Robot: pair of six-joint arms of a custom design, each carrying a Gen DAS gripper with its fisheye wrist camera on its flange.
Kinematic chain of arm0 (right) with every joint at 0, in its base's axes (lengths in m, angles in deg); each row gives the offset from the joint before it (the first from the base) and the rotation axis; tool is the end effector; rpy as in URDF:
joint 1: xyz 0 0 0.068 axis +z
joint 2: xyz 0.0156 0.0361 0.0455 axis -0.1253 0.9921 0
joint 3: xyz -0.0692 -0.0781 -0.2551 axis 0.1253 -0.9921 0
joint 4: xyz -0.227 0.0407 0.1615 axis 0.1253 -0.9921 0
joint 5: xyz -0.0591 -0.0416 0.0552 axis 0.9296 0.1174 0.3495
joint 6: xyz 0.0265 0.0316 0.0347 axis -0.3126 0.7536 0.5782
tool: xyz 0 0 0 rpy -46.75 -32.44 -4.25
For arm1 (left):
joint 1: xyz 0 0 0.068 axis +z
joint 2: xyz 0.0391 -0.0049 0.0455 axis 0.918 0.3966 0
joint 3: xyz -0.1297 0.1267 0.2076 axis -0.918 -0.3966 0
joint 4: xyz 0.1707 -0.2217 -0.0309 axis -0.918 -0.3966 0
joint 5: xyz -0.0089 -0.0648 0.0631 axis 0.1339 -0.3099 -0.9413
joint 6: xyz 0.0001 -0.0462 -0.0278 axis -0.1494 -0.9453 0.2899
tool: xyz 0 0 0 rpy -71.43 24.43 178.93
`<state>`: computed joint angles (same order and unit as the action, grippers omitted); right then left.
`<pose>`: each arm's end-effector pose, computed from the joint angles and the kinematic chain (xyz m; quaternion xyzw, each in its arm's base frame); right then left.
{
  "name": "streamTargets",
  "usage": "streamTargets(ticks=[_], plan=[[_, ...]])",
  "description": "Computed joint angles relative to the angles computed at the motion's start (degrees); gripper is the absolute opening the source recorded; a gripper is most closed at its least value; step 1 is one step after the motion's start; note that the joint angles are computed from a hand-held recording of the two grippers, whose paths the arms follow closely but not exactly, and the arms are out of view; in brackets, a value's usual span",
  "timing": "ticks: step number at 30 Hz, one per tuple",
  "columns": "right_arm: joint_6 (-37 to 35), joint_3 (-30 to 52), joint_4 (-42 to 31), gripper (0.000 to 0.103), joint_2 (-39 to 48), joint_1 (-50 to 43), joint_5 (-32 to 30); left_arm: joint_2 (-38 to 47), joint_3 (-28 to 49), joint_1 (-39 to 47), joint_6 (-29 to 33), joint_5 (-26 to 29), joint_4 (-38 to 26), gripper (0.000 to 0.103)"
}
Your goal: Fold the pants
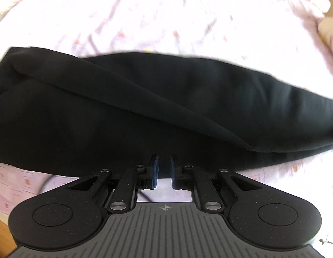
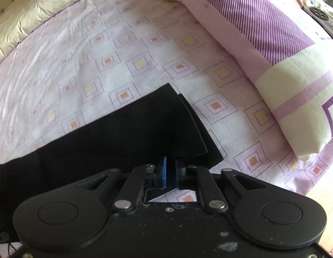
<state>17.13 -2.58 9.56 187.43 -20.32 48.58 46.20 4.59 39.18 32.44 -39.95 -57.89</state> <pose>0.3482 -0.0790 0.0561 0.1193 0.9771 0.0106 0.1756 0.2293 -0.1127 0.0677 -0.1358 0.9835 0.0143 0.1183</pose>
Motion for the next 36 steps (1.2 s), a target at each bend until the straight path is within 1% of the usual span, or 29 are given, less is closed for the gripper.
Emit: streamTargets(ticks=[3, 6, 8, 10, 11, 12, 13, 14, 15, 16, 17, 18, 19, 20, 22, 23, 25, 26, 28, 32, 34, 36], plan=[[0.4, -4.7, 3.9, 0.018, -5.1, 0.8, -0.1, -9.0, -5.3, 3.1, 0.8, -1.6, -2.1, 0.011], [1.9, -8.4, 6.6, 0.020, -10.1, 3.4, -1.1, -19.2, -10.3, 9.0, 3.3, -1.8, -6.3, 0.011], [2.6, -10.5, 7.7, 0.020, -13.3, 6.1, -2.2, -25.3, -13.6, 14.9, 6.7, -1.9, -8.3, 0.011], [2.7, -12.1, 8.0, 0.020, -16.5, 10.0, -2.9, -31.6, -16.7, 23.0, 12.7, -0.8, -10.1, 0.011], [3.1, -12.5, 7.8, 0.021, -17.7, 12.4, -3.3, -33.0, -17.3, 27.3, 15.7, -0.4, -11.4, 0.011], [3.5, -12.6, 7.5, 0.022, -18.4, 14.8, -3.9, -31.4, -16.8, 33.3, 20.9, 0.6, -8.9, 0.011], [4.1, -12.5, 7.0, 0.023, -19.0, 17.7, -4.6, -32.7, -17.9, 38.9, 25.6, 1.6, -8.6, 0.011], [4.8, -12.1, 6.6, 0.023, -19.2, 20.5, -5.6, -31.8, -17.7, 44.6, 30.4, 3.2, -8.5, 0.011], [5.5, -11.2, 6.0, 0.024, -18.9, 23.6, -6.5, -28.1, -15.4, 49.8, 34.5, 3.7, -7.0, 0.011], [6.4, -10.1, 5.5, 0.025, -18.3, 26.7, -7.2, -23.6, -12.7, 52.2, 36.7, 4.8, -3.7, 0.011], [7.6, -8.7, 4.9, 0.026, -17.4, 30.2, -7.7, -21.9, -10.3, 56.0, 39.9, 5.6, -6.3, 0.011], [8.8, -7.0, 4.3, 0.026, -16.2, 33.5, -8.2, -21.8, -10.0, 61.1, 44.5, 7.0, -5.5, 0.011], [10.2, -5.0, 3.7, 0.027, -14.9, 36.7, -8.6, -20.6, -9.0, 63.6, 47.2, 7.6, -6.2, 0.011], [11.3, -2.7, 3.0, 0.027, -13.3, 39.7, -9.2, -16.5, -7.5, 68.2, 51.7, 9.4, -2.7, 0.011], [13.2, 3.9, 0.7, 0.029, -9.1, 46.0, -10.2, -14.0, -4.4, 73.8, 56.3, 11.7, -3.8, 0.011], [14.0, 7.6, -0.5, 0.029, -6.7, 49.0, -10.2, -11.3, -2.9, 75.4, 57.8, 12.6, -2.8, 0.011], [14.8, 16.4, -3.2, 0.030, -0.8, 53.8, -10.7, -6.1, 1.2, 77.9, 59.9, 14.2, -2.3, 0.011], [15.2, 21.6, -5.0, 0.030, 2.6, 55.9, -10.9, -2.8, 3.2, 78.4, 60.0, 14.7, -1.1, 0.011], [15.9, 33.0, -9.7, 0.031, 9.7, 59.2, -11.1, 1.9, 7.5, 80.1, 60.4, 16.5, -1.2, 0.011], [15.8, 55.3, -19.3, 0.032, 23.6, 62.8, -11.0, 10.5, 15.4, 82.0, 59.8, 18.7, -2.6, 0.011], [15.5, 69.4, -25.8, 0.033, 31.9, 63.8, -11.0, 14.4, 18.6, 82.5, 60.1, 19.7, -3.4, 0.011], [15.3, 83.8, -32.5, 0.034, 40.2, 64.8, -10.8, 17.3, 20.6, 82.6, 61.5, 19.1, -3.9, 0.011]])
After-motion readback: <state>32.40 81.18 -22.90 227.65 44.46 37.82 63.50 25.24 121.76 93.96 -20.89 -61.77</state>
